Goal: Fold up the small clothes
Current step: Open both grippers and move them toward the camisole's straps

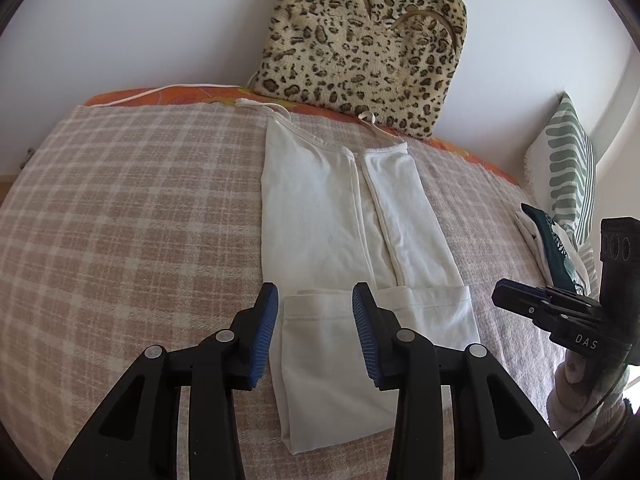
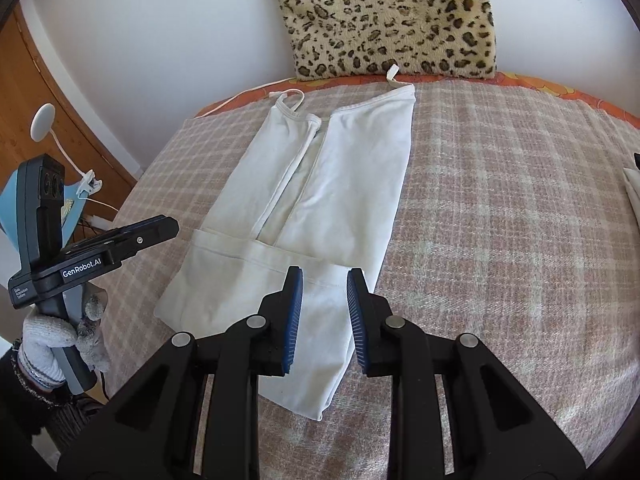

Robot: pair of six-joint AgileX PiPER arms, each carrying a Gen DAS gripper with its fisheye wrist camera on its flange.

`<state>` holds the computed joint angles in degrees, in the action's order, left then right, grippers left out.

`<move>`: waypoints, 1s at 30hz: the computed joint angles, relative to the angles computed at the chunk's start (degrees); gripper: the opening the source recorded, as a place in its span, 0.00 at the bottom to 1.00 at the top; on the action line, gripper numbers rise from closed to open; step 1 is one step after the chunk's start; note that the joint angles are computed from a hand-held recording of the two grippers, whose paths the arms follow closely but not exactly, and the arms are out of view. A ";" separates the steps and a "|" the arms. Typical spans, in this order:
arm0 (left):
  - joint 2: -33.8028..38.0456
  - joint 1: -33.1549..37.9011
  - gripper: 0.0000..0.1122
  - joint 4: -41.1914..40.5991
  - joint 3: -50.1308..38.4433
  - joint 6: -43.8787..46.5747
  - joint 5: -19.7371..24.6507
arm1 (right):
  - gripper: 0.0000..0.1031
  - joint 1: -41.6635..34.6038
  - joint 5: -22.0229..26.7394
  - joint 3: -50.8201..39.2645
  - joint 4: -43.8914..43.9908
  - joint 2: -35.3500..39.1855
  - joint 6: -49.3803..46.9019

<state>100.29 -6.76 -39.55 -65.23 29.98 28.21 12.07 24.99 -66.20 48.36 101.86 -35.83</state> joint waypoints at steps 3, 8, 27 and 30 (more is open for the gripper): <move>1.89 0.83 0.43 4.09 -4.22 -2.26 0.60 | 0.46 -1.51 0.00 -2.77 -0.94 0.97 1.47; 7.37 2.74 0.48 6.87 -12.28 -4.68 4.88 | 0.51 -3.55 0.82 -8.13 -5.54 3.74 6.72; 19.69 3.65 0.48 8.22 -29.60 -6.43 12.37 | 0.66 -7.41 3.68 -21.92 -6.48 15.25 7.56; 24.48 5.47 0.48 2.84 -36.31 -4.74 17.56 | 0.66 -8.40 8.66 -28.41 -8.76 19.24 9.77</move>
<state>124.77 -1.28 -36.72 -101.54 25.24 45.76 3.68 33.65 -94.61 39.60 121.10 -26.06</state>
